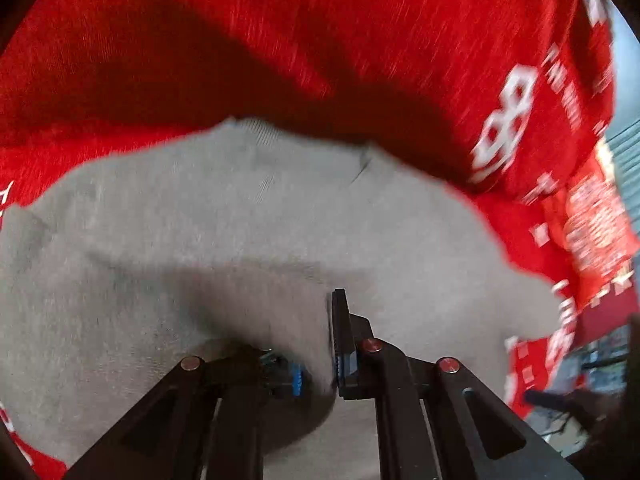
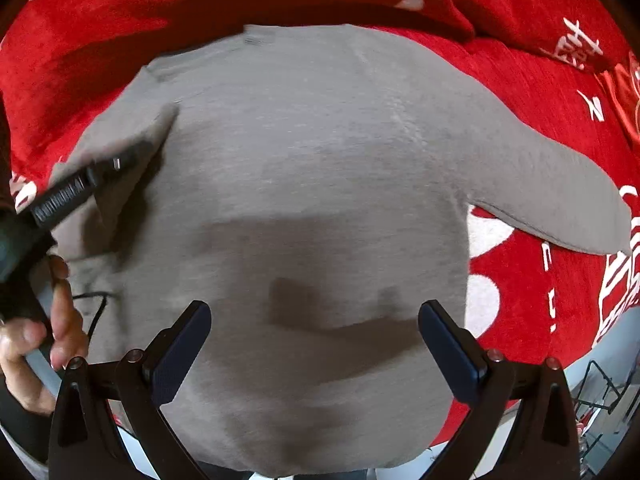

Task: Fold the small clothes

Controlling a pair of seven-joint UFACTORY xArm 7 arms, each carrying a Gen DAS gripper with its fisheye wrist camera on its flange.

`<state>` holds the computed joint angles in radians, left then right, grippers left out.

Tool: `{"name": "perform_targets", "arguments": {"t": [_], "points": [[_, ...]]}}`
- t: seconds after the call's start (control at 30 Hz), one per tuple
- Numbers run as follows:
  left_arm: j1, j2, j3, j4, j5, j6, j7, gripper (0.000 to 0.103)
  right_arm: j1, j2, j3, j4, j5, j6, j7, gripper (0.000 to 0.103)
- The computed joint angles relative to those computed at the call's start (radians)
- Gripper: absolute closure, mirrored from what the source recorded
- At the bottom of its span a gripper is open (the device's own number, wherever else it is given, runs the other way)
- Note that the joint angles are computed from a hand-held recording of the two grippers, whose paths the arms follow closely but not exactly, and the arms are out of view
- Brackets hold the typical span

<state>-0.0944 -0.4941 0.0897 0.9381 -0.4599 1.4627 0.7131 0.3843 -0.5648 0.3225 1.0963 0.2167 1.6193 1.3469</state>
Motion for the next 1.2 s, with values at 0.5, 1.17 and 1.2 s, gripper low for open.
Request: {"name": "perform_targets", "arguments": {"t": [0.5, 1.17, 1.2], "points": [[0.181, 0.117, 0.141, 0.273, 0.151, -0.043, 0.124, 0.018, 0.051, 0.469, 0.053, 0.391, -0.384, -0.077, -0.333, 0.001], [0.3, 0.328, 0.064, 0.372, 0.221, -0.125, 0.019, 0.018, -0.053, -0.042, -0.167, -0.267, -0.138, -0.524, -0.083, 0.091], [0.297, 0.336, 0.059, 0.376, 0.222, -0.12, 0.011, 0.018, -0.062, -0.094, -0.173, -0.325, -0.087, -0.547, -0.059, 0.084]]}}
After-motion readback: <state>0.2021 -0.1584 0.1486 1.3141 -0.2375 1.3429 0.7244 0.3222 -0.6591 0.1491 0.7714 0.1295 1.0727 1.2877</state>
